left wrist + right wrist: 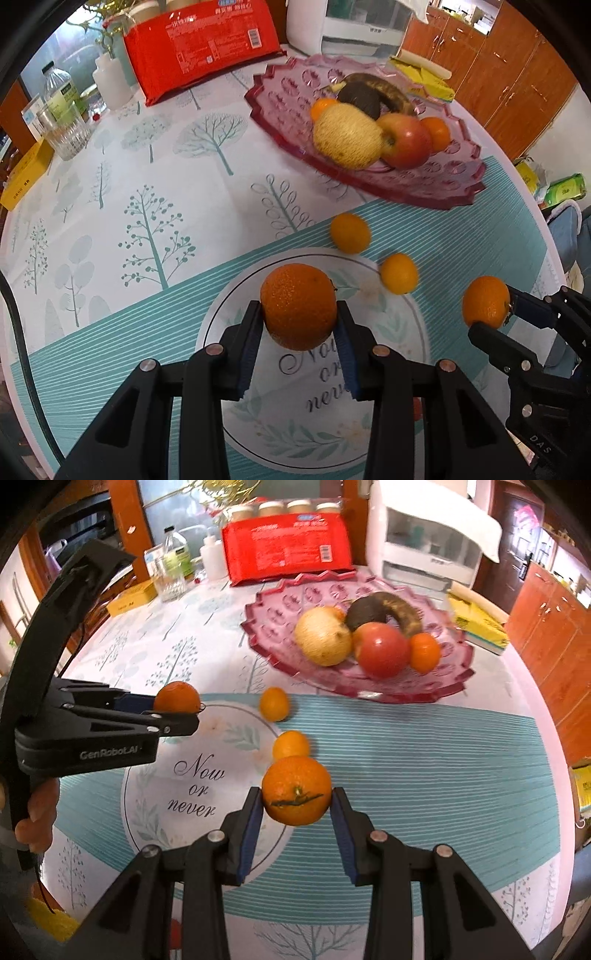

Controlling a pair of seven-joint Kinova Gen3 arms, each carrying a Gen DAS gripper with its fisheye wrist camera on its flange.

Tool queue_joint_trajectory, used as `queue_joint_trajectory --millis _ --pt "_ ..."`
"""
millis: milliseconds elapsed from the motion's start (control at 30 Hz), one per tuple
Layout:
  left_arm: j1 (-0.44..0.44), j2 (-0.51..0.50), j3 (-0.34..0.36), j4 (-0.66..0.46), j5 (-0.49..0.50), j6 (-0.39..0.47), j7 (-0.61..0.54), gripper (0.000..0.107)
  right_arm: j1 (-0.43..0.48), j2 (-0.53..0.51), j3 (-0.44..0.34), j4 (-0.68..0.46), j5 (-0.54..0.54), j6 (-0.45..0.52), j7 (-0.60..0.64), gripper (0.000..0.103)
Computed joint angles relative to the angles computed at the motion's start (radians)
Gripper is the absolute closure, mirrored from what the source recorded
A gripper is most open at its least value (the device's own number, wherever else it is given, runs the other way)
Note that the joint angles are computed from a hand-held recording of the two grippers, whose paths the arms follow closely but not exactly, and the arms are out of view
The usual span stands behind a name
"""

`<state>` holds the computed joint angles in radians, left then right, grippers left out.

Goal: Organize fruits
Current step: 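Lift both mandarins and carry them over the pink bowl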

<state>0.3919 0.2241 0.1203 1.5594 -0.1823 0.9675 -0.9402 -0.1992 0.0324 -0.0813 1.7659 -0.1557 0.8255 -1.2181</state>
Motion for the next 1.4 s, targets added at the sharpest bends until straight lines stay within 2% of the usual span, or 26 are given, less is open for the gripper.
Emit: queue_joint_trajectory --millis 267,400,600,800,1067,1300,1400 --pt "0.04 -0.001 0.001 -0.085 -0.057 0.067 0.064 0.071 0.023 -0.019 0.023 -0.043 0.034 0.035 -0.092 0.065" --pt "0.057 0.011 0.001 -0.134 -0.082 0.099 0.091 0.07 0.04 -0.018 0.034 -0.085 0.091 0.041 -0.122 0.065" --pt "0.083 0.053 -0.005 -0.224 -0.105 0.147 0.125 0.07 0.084 0.009 0.059 -0.178 0.118 0.037 -0.068 0.065" --pt "0.125 0.115 -0.023 -0.34 -0.141 0.196 0.158 0.07 0.125 0.032 0.077 -0.27 0.172 -0.023 0.025 0.065" --pt "0.168 0.233 -0.062 -0.538 -0.16 0.292 0.163 0.07 0.211 0.144 0.09 -0.426 0.105 -0.006 0.171 0.065" --pt "0.184 0.346 -0.11 -0.739 -0.176 0.397 0.151 0.07 0.278 0.257 0.034 -0.569 -0.039 0.06 0.349 0.065" --pt "0.179 0.405 -0.129 -0.832 -0.167 0.445 0.144 0.07 0.283 0.323 0.01 -0.656 -0.084 0.125 0.401 0.065"
